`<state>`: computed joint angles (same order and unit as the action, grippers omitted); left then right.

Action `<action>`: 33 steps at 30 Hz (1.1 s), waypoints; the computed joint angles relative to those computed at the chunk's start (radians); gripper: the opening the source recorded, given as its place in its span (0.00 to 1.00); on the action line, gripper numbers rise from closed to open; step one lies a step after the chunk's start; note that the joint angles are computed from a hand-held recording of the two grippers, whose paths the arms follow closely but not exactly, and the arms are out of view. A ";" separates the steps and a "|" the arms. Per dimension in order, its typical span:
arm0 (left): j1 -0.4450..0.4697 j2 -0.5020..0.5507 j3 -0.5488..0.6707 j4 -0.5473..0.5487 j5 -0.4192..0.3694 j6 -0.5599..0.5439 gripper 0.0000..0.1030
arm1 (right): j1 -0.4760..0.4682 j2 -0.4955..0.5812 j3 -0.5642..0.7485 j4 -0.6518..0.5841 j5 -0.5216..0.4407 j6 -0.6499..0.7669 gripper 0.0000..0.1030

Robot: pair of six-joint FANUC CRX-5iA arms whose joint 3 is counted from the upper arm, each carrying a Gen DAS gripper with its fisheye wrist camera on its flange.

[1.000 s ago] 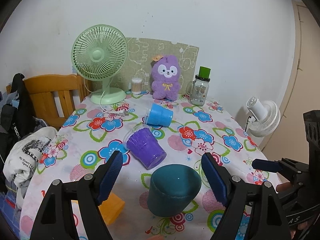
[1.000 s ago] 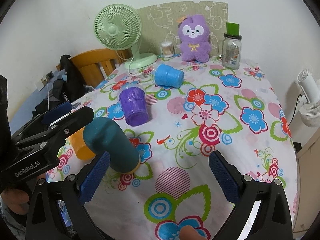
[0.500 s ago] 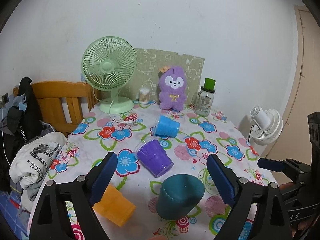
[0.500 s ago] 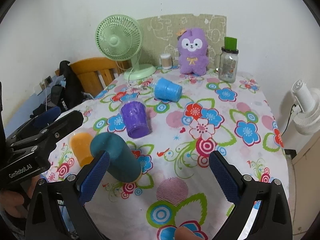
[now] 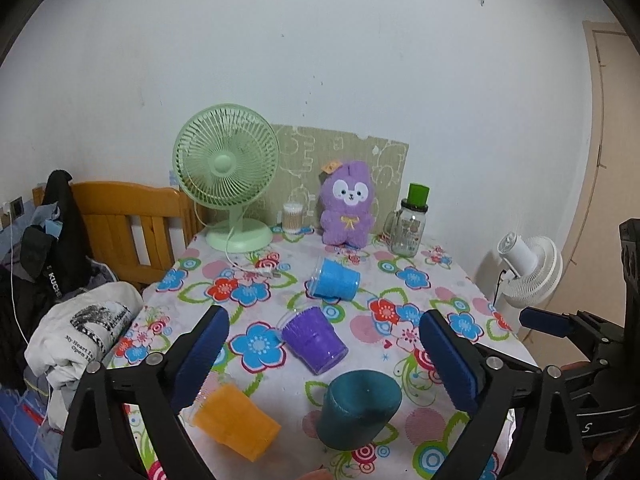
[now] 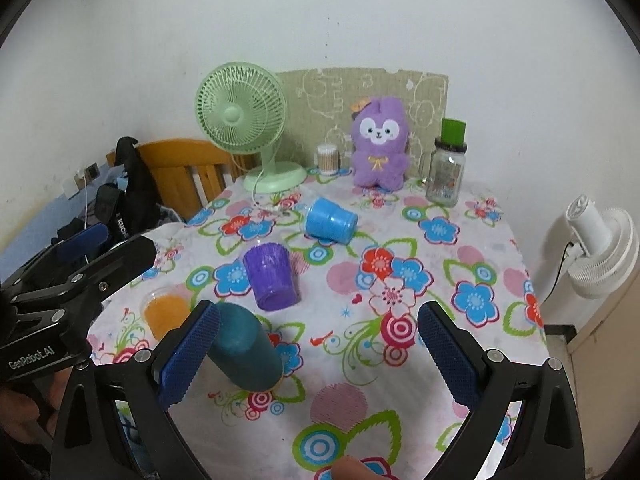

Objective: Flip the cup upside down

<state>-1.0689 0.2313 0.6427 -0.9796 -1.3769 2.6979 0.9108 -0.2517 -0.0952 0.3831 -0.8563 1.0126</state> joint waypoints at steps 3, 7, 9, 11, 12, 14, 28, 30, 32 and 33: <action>-0.018 -0.005 0.003 -0.036 -0.013 0.012 0.99 | 0.009 -0.011 -0.008 0.031 0.013 -0.017 0.98; -0.049 -0.005 0.018 -0.095 -0.044 0.022 1.00 | 0.018 -0.026 -0.024 0.074 0.037 -0.046 1.00; -0.058 -0.002 0.027 -0.113 -0.052 0.013 1.00 | 0.016 -0.027 -0.025 0.085 0.045 -0.054 1.00; -0.066 -0.004 0.032 -0.129 -0.056 0.008 1.00 | 0.018 -0.030 -0.025 0.096 0.051 -0.059 1.00; -0.069 -0.004 0.034 -0.136 -0.057 0.007 1.00 | 0.020 -0.032 -0.026 0.103 0.055 -0.063 1.00; -0.076 -0.006 0.036 -0.149 -0.061 0.010 1.00 | 0.025 -0.042 -0.037 0.127 0.071 -0.080 1.00; -0.112 -0.005 0.056 -0.206 -0.087 0.003 1.00 | 0.044 -0.077 -0.088 0.249 0.121 -0.171 1.00; -0.116 -0.003 0.060 -0.213 -0.090 0.003 1.00 | 0.042 -0.080 -0.090 0.251 0.128 -0.176 1.00; -0.121 -0.001 0.065 -0.224 -0.094 0.004 1.00 | 0.038 -0.084 -0.094 0.257 0.138 -0.182 1.00; -0.123 0.000 0.067 -0.226 -0.095 0.003 1.00 | 0.038 -0.086 -0.098 0.264 0.143 -0.190 1.00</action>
<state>-1.1915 0.2310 0.7102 -1.2059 -1.4720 2.7008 0.9483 -0.3381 -0.1928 0.6471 -0.7137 0.8230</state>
